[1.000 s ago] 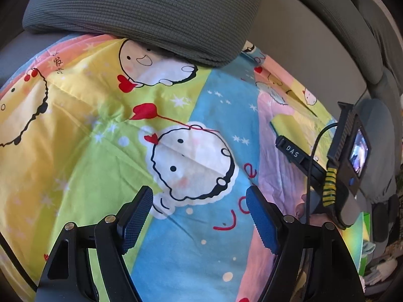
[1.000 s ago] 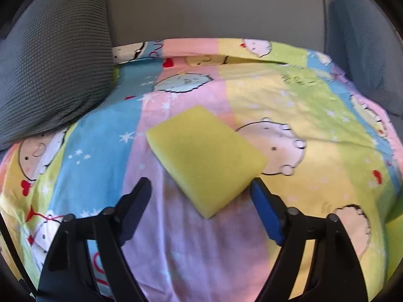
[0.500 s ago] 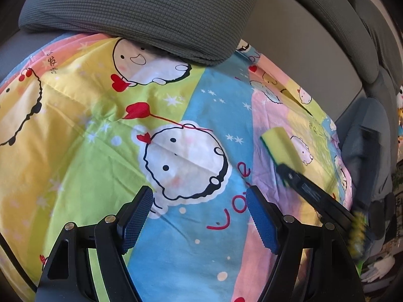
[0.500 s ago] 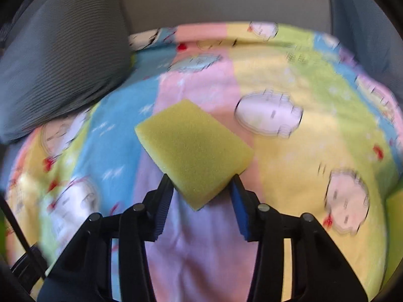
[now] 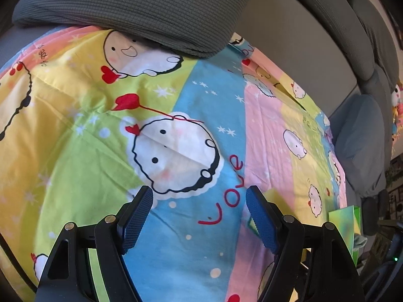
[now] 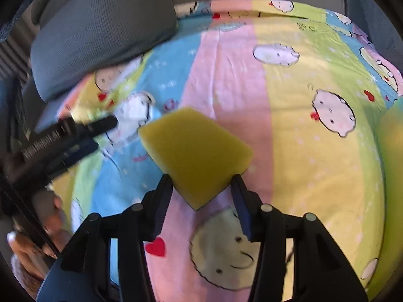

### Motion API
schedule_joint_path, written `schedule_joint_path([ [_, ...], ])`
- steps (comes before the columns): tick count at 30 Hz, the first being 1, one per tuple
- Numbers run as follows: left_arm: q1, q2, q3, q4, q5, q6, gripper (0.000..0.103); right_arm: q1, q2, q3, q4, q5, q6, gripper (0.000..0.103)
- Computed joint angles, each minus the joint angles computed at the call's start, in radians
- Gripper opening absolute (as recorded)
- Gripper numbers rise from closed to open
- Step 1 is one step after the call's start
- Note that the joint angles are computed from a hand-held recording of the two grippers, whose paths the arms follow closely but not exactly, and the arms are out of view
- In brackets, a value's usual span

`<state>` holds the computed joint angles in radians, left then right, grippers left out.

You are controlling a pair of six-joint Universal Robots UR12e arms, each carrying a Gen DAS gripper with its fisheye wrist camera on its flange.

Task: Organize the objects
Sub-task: 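Close the right gripper on the yellow sponge and lift it, then close the left gripper on the yellow sponge while the right gripper holds it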

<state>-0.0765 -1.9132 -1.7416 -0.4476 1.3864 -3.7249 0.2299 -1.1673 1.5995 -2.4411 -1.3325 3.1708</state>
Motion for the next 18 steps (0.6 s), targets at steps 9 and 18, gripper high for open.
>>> schedule_joint_path([
  [9,-0.022,-0.010,0.021,-0.026,0.023,0.038,0.077,-0.053,-0.028,0.049,-0.092,0.080,0.147,0.076],
  [18,-0.023,-0.010,0.015,0.012,-0.123,0.120,0.077,-0.095,-0.016,0.078,-0.202,0.253,0.343,0.057],
])
